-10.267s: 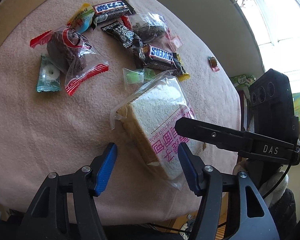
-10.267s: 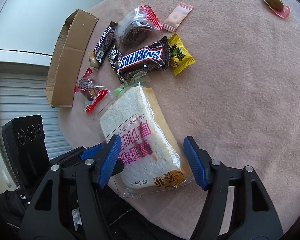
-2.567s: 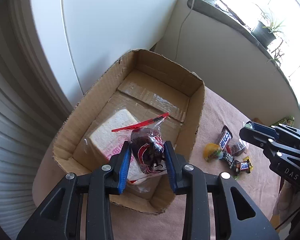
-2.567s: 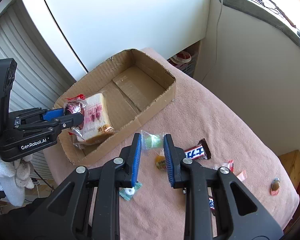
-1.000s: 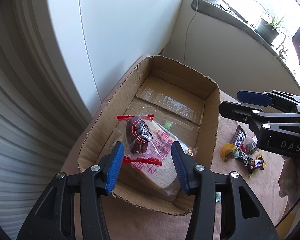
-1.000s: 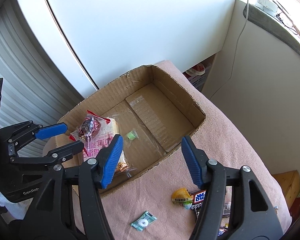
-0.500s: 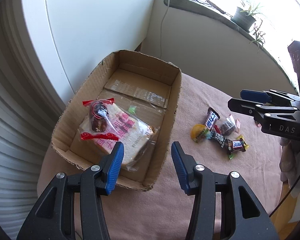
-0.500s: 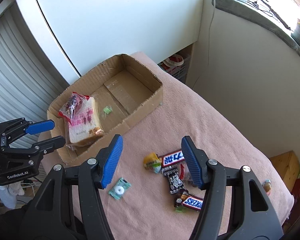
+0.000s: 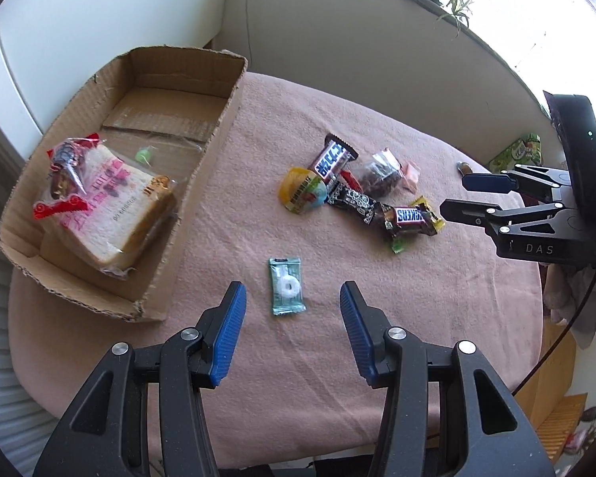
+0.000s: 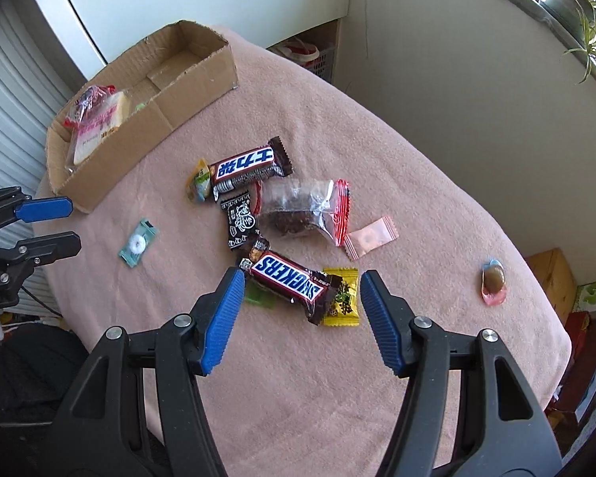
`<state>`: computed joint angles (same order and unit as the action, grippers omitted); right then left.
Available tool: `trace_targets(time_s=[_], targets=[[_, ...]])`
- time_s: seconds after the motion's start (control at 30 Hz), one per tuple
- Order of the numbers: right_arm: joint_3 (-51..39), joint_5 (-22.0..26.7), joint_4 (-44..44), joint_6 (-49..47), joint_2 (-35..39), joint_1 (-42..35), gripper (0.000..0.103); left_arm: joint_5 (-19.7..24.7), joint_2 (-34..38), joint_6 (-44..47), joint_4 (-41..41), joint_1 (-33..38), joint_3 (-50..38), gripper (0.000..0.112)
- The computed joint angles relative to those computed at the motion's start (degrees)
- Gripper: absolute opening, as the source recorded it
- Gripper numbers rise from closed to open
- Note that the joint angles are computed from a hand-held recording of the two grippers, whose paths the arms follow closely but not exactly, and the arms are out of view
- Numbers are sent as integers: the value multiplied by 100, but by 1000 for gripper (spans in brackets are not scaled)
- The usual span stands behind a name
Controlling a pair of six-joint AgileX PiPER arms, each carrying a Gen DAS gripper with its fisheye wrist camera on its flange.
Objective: Organize snacks
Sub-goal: 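Grasp the green mint packet with the left tool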
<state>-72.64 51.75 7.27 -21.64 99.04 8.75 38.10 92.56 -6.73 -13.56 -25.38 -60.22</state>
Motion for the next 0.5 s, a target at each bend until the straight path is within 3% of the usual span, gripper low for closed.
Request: trace_targets(time_s=[0.5], targets=[[-305, 123, 66, -1636, 894, 147, 63, -627, 597, -840, 70, -249, 310, 48]])
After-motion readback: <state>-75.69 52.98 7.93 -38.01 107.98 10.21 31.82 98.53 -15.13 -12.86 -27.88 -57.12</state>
